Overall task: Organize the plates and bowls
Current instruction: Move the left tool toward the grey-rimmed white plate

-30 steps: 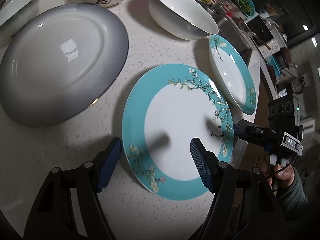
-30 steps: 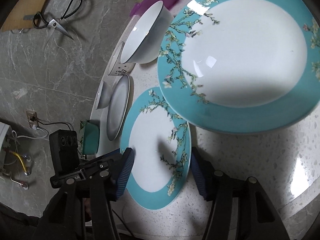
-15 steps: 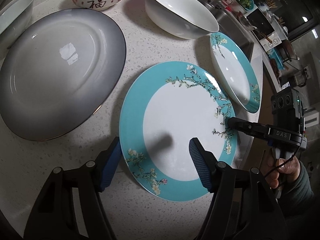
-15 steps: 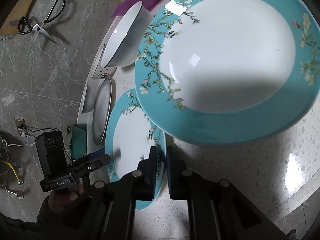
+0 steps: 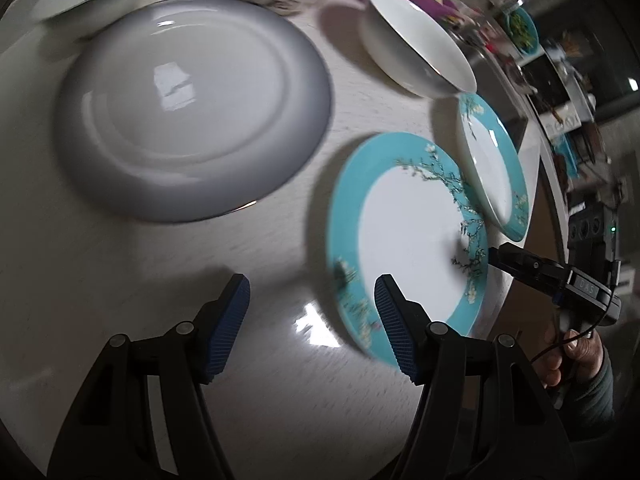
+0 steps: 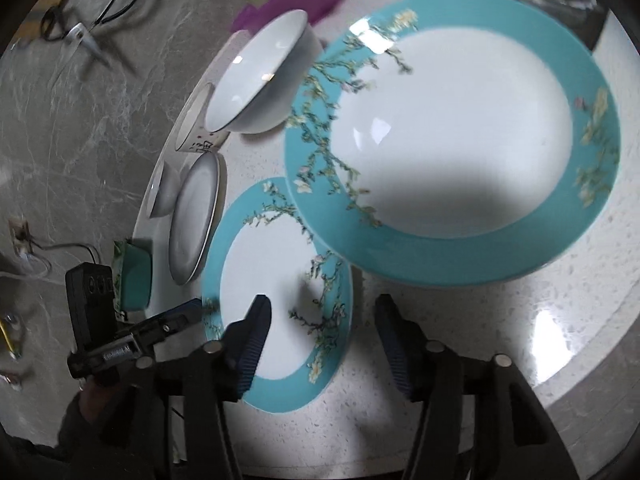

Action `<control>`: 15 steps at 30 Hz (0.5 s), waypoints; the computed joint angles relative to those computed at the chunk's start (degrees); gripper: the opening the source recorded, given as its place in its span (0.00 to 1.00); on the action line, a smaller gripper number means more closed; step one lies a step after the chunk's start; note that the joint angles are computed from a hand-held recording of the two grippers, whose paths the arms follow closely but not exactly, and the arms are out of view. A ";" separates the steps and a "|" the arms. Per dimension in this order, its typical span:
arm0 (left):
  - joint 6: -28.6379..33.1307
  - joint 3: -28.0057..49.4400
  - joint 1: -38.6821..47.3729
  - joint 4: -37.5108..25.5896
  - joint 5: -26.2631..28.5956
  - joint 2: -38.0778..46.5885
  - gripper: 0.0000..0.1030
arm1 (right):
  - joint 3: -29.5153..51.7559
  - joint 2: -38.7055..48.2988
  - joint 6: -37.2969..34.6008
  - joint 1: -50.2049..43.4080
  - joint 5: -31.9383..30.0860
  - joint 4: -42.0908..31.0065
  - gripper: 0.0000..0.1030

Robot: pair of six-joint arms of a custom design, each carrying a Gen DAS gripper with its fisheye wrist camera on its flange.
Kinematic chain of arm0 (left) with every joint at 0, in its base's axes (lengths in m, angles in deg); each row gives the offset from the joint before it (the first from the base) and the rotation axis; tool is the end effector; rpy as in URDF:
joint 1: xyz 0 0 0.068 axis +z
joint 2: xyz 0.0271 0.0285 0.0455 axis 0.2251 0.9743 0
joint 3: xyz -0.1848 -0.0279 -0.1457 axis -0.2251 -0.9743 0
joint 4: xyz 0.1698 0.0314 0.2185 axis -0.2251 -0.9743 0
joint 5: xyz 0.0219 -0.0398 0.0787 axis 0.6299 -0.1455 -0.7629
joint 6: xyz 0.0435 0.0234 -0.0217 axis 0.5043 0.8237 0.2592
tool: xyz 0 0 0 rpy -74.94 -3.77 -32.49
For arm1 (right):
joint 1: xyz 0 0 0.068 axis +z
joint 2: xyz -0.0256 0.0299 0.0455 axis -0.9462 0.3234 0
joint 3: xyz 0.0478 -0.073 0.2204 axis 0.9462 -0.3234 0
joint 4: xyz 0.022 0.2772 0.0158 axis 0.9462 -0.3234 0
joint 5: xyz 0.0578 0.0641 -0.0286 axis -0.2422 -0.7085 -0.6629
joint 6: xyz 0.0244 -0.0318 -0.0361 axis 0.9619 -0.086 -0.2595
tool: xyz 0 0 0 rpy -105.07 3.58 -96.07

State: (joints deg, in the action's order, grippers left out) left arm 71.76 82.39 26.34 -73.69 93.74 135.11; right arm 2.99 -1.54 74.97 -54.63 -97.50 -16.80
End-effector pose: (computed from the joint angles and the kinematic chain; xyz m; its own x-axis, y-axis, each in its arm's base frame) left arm 0.3123 0.0572 0.2403 -0.9819 0.0140 -0.1889 0.0943 0.9009 -0.4236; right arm 0.2631 0.0951 0.2773 -0.9541 0.2511 -0.1635 0.1007 0.7826 0.6143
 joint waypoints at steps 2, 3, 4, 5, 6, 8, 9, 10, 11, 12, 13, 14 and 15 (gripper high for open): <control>1.32 0.81 2.29 -0.96 0.16 -0.51 0.60 | 1.97 0.46 0.33 0.24 1.13 -1.60 0.57; 2.25 1.76 4.11 -1.78 0.38 -0.43 0.61 | 3.39 0.90 -0.01 0.48 1.73 -2.27 0.57; 2.56 2.70 5.15 -2.30 0.61 -0.16 0.62 | 4.50 1.36 -0.03 0.77 2.19 -2.91 0.57; 3.02 4.11 6.36 -2.86 0.95 0.49 0.62 | 6.18 2.17 -0.14 1.17 2.40 -3.49 0.57; 3.29 5.95 7.68 -3.22 1.14 1.24 0.62 | 8.14 3.13 -0.18 1.91 2.65 -3.98 0.57; 3.86 9.54 9.81 -4.13 1.44 3.30 0.62 | 11.88 5.10 0.14 3.45 2.87 -4.23 0.57; 4.35 12.56 11.42 -4.74 1.99 5.40 0.62 | 13.54 6.12 0.38 4.22 2.13 -3.20 0.57; 4.49 14.54 12.35 -4.99 2.29 6.84 0.62 | 15.92 8.26 0.57 5.26 1.25 -1.46 0.57; 4.84 16.87 13.37 -5.11 2.81 8.80 0.62 | 17.36 9.90 0.71 5.91 0.70 -0.19 0.57; 5.63 19.98 14.44 -5.51 3.66 11.48 0.62 | 18.88 11.93 1.08 6.53 0.01 1.31 0.57; 5.92 21.80 14.86 -5.47 4.02 13.23 0.62 | 20.72 14.57 1.71 7.30 -0.82 3.00 0.57; 6.24 24.09 15.36 -5.59 4.29 15.34 0.62 | 23.41 18.15 2.03 8.16 -1.71 4.46 0.57; 6.38 26.40 15.63 -5.48 4.51 17.56 0.62 | 25.92 21.43 1.97 8.91 -2.21 5.69 0.57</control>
